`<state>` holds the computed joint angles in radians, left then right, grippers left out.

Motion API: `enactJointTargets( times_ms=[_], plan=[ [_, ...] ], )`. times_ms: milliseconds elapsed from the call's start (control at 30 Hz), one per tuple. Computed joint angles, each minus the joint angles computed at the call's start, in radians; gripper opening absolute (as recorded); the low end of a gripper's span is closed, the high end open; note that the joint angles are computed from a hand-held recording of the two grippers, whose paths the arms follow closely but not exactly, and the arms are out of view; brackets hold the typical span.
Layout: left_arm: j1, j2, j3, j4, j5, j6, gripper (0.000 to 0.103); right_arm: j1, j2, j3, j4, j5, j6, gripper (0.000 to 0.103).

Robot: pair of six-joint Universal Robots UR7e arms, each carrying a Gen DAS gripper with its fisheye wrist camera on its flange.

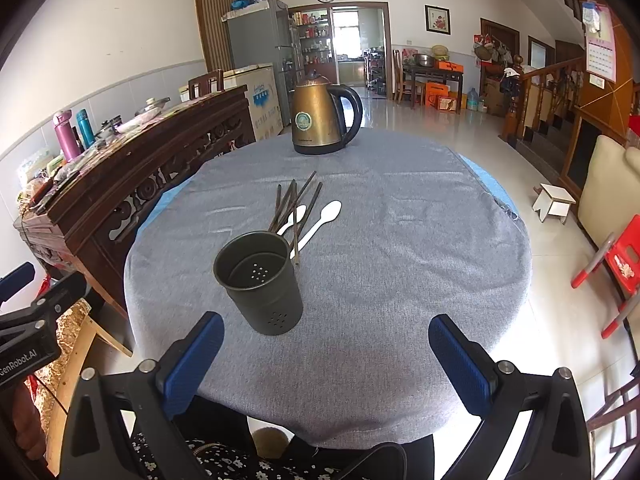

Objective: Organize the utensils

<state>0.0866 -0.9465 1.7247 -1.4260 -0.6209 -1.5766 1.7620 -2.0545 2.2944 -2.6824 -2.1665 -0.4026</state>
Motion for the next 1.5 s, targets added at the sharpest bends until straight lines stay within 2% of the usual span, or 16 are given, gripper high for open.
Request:
enactJointTargets(
  times_ms=[1167, 1367, 1433, 1500],
  plan=[
    [0.017, -0.006, 0.021, -0.057, -0.027, 0.034, 0.103, -0.025, 0.003, -0.002, 0.028, 0.014, 0.017, 0.103],
    [0.070, -0.004, 0.020, -0.109, -0.023, 0.098, 0.103, -0.061, 0.038, -0.048, 0.019, 0.039, 0.011, 0.103],
    [0.106, -0.013, 0.023, -0.153, -0.017, 0.142, 0.103, -0.075, 0.057, -0.080, 0.026, 0.061, 0.007, 0.103],
    [0.144, -0.014, 0.018, -0.192, -0.020, 0.190, 0.103, -0.107, 0.094, -0.134, 0.029, 0.119, -0.005, 0.103]
  ],
)
